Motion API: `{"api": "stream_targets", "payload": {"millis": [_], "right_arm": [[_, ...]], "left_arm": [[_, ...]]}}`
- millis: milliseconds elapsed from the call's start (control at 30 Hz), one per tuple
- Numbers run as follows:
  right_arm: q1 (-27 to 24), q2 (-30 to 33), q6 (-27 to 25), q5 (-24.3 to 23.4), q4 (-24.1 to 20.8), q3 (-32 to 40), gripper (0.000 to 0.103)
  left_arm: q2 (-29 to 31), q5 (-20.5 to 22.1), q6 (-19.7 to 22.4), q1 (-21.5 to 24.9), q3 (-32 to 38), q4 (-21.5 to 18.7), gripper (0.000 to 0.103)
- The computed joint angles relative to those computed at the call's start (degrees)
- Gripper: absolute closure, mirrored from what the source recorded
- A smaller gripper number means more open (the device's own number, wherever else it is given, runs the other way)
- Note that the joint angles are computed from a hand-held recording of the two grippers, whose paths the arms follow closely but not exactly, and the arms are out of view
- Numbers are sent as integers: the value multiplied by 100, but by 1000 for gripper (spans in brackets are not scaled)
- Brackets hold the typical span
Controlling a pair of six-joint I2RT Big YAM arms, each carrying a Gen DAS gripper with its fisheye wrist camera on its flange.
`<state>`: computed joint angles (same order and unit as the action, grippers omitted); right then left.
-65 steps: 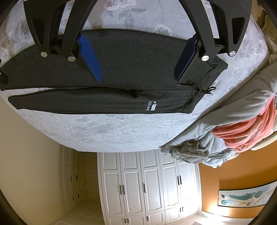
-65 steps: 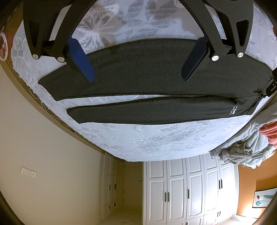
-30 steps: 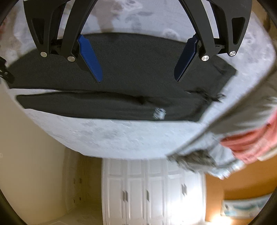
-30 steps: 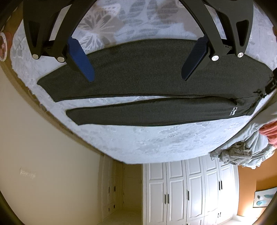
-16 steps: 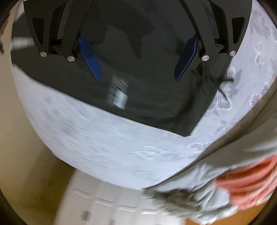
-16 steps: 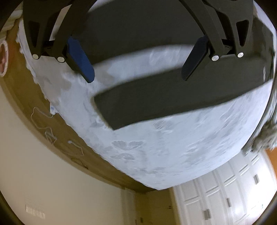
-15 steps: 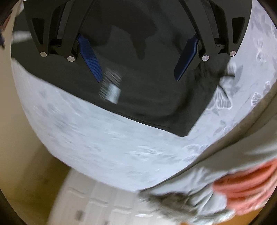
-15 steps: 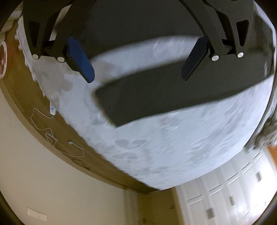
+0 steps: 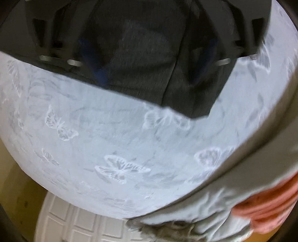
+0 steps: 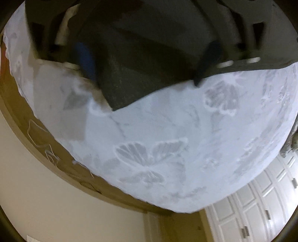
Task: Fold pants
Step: 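Grasp the waistband corners of the sweatpants with both grippers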
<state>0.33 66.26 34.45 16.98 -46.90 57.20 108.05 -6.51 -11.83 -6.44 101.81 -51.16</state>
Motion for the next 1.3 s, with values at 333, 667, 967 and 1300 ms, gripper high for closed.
{"api": "stream_targets", "payload": {"millis": [333, 667, 967, 1300], "right_arm": [[395, -1504, -157, 92, -357, -20, 99], [1314, -2622, -90, 629, -1020, -394, 99], [1587, -2559, 295, 761, -1053, -567, 99], [1533, -2770, 589, 670, -923, -1031, 99]], "left_arm": [[-1193, 1311, -742, 578, -732, 397, 103], [-2384, 1744, -367, 983, -1609, 260, 103], [-1477, 1563, -1550, 789, -1055, -3, 63], [-21, 1386, -1583, 788, 89, -80, 72]]}}
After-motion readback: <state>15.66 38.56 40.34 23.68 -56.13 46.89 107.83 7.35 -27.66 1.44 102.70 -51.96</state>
